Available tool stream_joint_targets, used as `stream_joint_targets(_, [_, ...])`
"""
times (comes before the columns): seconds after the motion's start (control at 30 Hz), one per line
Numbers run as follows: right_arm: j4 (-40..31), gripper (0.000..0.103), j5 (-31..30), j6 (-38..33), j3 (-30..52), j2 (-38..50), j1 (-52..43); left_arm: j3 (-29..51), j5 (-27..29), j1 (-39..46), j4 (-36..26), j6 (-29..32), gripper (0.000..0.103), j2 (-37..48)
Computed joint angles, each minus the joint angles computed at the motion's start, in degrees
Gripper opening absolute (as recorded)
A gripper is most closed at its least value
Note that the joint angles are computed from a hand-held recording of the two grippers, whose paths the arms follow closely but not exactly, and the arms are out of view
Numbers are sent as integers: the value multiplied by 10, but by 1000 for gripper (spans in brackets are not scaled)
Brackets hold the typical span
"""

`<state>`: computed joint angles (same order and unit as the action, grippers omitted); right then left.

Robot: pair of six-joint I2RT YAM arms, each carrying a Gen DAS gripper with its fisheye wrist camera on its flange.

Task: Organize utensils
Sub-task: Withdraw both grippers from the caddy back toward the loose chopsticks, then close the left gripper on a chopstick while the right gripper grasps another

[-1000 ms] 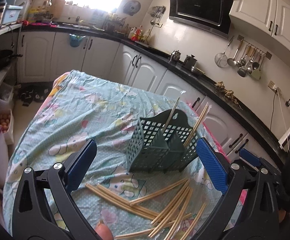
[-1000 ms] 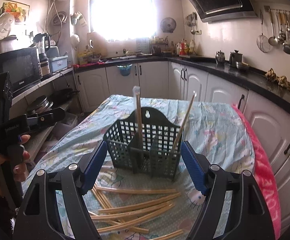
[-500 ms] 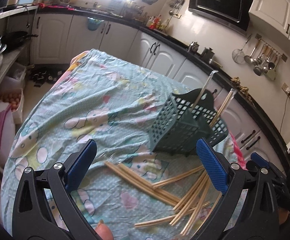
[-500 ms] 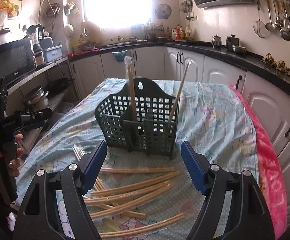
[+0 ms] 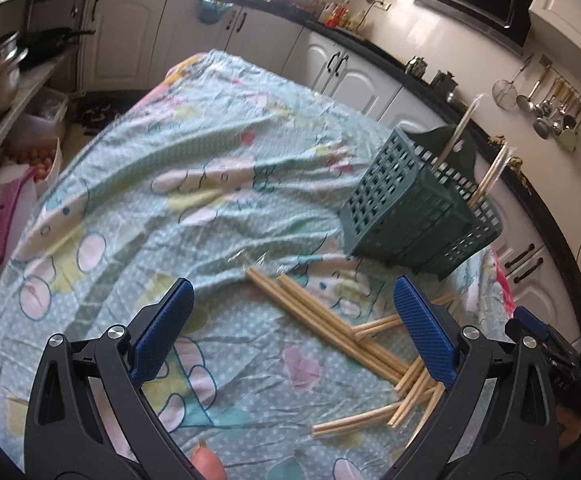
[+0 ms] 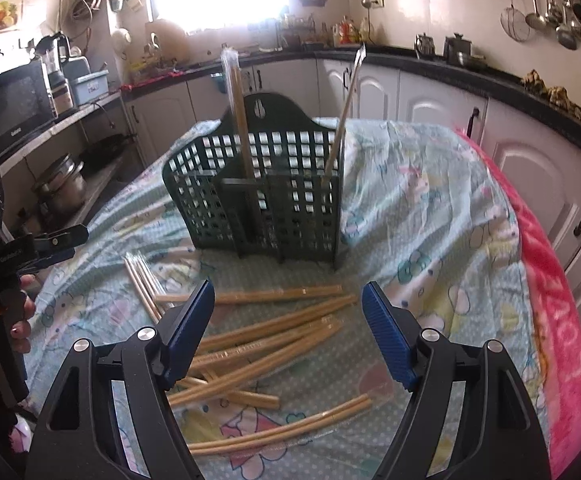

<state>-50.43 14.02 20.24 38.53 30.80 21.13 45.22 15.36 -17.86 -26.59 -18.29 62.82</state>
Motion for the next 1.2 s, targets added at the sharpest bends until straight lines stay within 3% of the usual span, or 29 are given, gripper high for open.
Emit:
stream_joint_targets(0.1, [1, 73, -27, -6, -15, 2, -29, -11, 14, 7, 13, -10, 88, 20])
stream_joint_targets(0.3, [25, 63, -120, -41, -50, 11, -132, -19, 50, 25, 35, -21, 64, 57])
stream_joint_targets(0.43, [47, 53, -181, -54, -66, 37, -193, -13, 74, 34, 52, -28, 57, 87])
stream_joint_targets(0.63, [89, 45, -262, -62, -82, 91, -279, 10, 84, 33, 66, -41, 49, 132])
stream_joint_targets(0.97, [127, 23, -319, -80, -83, 147, -348, 33, 85, 45, 75, -62, 26, 177])
stream_joint_targets(1.07, [133, 18, -312, -80, -80, 156, -343, 40, 74, 44, 69, -58, 18, 183])
stream_joint_targets(1.13, [136, 3, -298, -80, -76, 159, -334, 41, 74, 48, 67, -57, 13, 186])
stream_joint_targets(1.2, [134, 2, -289, -81, -73, 159, -328, 42, 82, 54, 67, -55, 10, 189])
